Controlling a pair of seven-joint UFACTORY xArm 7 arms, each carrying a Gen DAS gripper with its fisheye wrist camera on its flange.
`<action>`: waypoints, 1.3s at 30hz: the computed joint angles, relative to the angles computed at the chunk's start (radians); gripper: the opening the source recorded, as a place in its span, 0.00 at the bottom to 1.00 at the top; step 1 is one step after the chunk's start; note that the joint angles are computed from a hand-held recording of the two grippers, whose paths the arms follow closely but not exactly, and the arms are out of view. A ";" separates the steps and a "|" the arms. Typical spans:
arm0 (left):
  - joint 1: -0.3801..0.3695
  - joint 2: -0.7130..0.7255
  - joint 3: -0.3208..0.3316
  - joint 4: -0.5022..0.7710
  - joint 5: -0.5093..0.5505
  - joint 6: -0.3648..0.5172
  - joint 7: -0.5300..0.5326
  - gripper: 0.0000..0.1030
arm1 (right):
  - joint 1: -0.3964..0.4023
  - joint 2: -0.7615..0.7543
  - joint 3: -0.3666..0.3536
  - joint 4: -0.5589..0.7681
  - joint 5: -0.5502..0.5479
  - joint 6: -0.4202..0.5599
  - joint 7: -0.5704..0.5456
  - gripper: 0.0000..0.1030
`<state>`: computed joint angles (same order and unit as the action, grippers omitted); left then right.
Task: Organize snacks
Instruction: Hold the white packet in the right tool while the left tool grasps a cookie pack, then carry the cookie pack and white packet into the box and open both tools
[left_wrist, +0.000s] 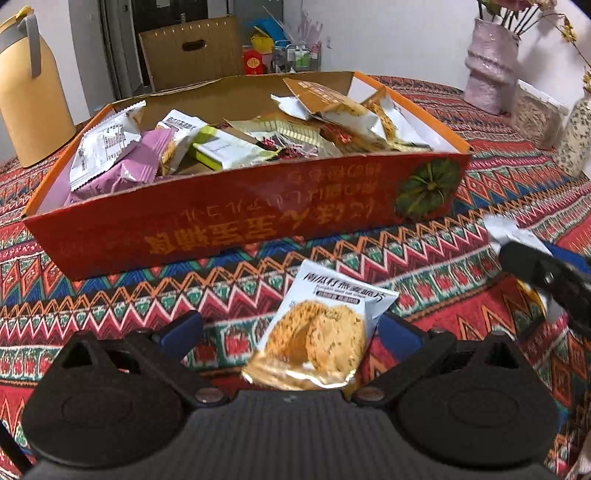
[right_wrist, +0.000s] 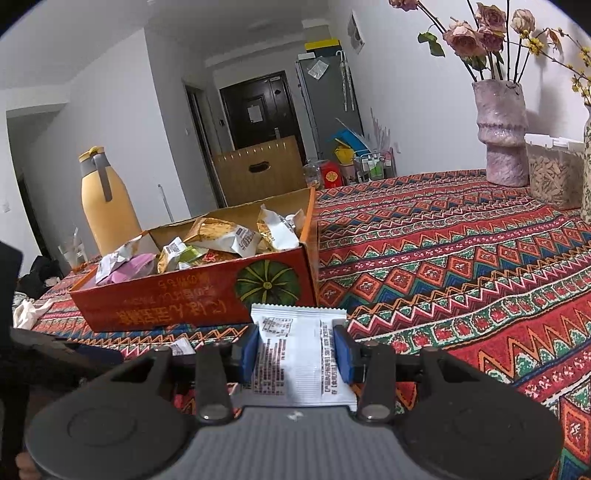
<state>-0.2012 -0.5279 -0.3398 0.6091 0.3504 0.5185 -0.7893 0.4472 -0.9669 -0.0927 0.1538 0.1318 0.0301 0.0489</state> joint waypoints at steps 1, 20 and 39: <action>0.003 0.003 -0.002 0.000 0.004 -0.006 -0.003 1.00 | 0.002 0.001 -0.003 0.001 0.000 0.001 -0.001 0.41; 0.003 -0.071 0.007 -0.042 -0.045 -0.080 0.042 0.47 | -0.006 0.023 0.017 0.002 -0.009 -0.013 0.012 0.41; 0.125 -0.287 0.001 -0.074 -0.068 -0.171 0.074 0.47 | -0.062 0.065 0.149 0.132 -0.071 -0.049 0.077 0.41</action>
<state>-0.0759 -0.8146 -0.3387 0.5355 0.2825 0.3478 -0.7148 0.3854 -0.9015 0.0561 0.2857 0.0609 -0.0187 0.1260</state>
